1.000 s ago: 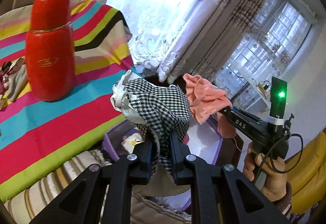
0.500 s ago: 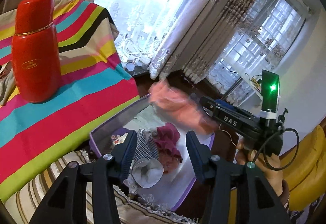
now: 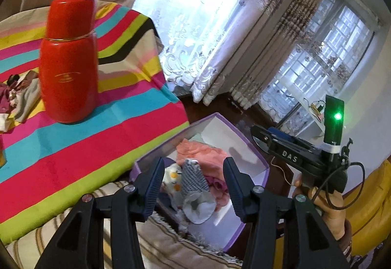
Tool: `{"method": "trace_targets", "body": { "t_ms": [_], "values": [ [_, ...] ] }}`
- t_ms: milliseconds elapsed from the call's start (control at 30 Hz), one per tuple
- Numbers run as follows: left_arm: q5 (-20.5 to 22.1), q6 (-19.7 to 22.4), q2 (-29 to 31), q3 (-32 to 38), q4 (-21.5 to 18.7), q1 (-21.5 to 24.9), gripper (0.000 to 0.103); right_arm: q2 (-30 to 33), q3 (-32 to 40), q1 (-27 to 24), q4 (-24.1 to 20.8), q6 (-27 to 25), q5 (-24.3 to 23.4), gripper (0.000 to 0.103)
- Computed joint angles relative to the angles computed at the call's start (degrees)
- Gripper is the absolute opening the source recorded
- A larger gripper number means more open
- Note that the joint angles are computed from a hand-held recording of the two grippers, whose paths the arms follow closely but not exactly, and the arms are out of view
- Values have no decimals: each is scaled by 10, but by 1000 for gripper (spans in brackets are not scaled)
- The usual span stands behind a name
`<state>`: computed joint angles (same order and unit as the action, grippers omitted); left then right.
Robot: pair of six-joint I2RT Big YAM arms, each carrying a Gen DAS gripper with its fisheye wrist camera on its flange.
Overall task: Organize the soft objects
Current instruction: 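Lower both held items into the white box and open both tools, then move both tools back over the remaining items on the cushion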
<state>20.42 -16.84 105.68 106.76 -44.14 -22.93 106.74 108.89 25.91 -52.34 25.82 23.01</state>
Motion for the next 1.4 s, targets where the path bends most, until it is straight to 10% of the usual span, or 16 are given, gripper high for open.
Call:
{"method": "trace_targets", "body": {
  "t_ms": [967,1400],
  "values": [
    [-50,-49,-95,-164,68,158,51,132,200,78,-83,-91,-47,59],
    [-80,-65,-107,-202,79,226,51,268,432,107,-198,-118,-72,59]
  ]
}}
